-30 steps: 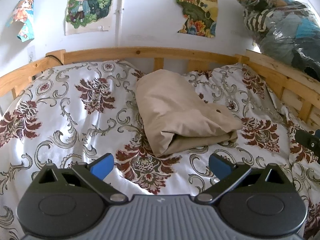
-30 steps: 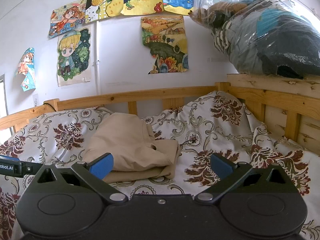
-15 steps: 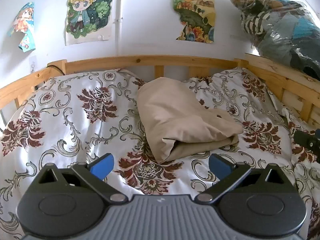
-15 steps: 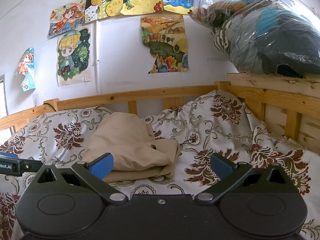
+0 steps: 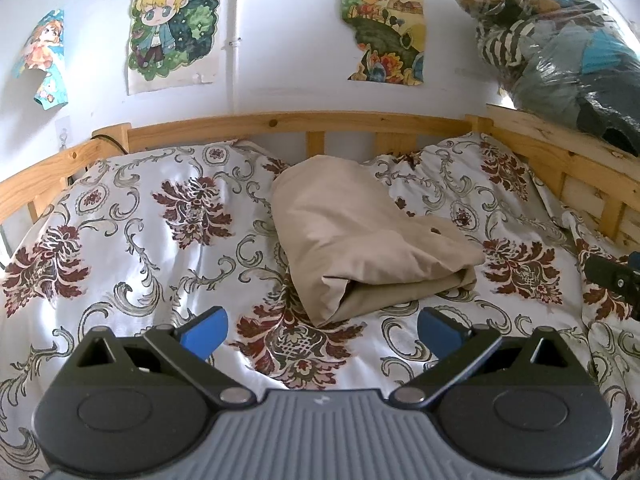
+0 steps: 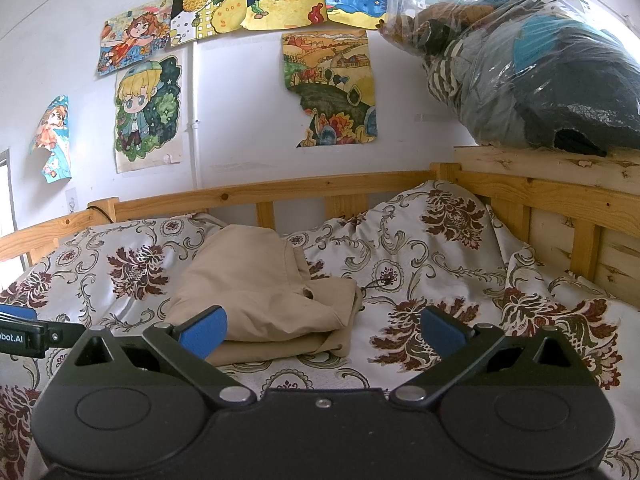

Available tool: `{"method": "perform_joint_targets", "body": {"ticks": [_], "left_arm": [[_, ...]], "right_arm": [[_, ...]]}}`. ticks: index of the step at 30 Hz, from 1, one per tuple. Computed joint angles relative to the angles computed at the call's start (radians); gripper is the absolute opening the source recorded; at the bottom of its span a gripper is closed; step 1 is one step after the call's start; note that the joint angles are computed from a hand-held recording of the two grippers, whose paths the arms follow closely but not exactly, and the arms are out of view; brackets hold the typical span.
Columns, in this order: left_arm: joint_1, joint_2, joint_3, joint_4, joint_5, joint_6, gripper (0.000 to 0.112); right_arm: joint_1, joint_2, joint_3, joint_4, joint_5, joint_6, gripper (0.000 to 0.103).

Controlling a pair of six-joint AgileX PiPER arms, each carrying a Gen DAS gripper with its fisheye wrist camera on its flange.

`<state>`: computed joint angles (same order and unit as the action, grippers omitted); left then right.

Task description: Fold large clothes

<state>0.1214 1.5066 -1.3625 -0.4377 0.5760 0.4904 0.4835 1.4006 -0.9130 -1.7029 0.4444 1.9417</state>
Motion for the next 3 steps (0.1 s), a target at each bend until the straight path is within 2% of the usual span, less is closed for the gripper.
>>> {"method": "perform_joint_targets", "body": {"ticks": [3], "left_arm": [[0.001,0.001,-0.001,-0.001,0.004,0.0,0.102]], "right_arm": [[-0.001,0.001,0.0,-0.002,-0.001,0.002,0.102]]}}
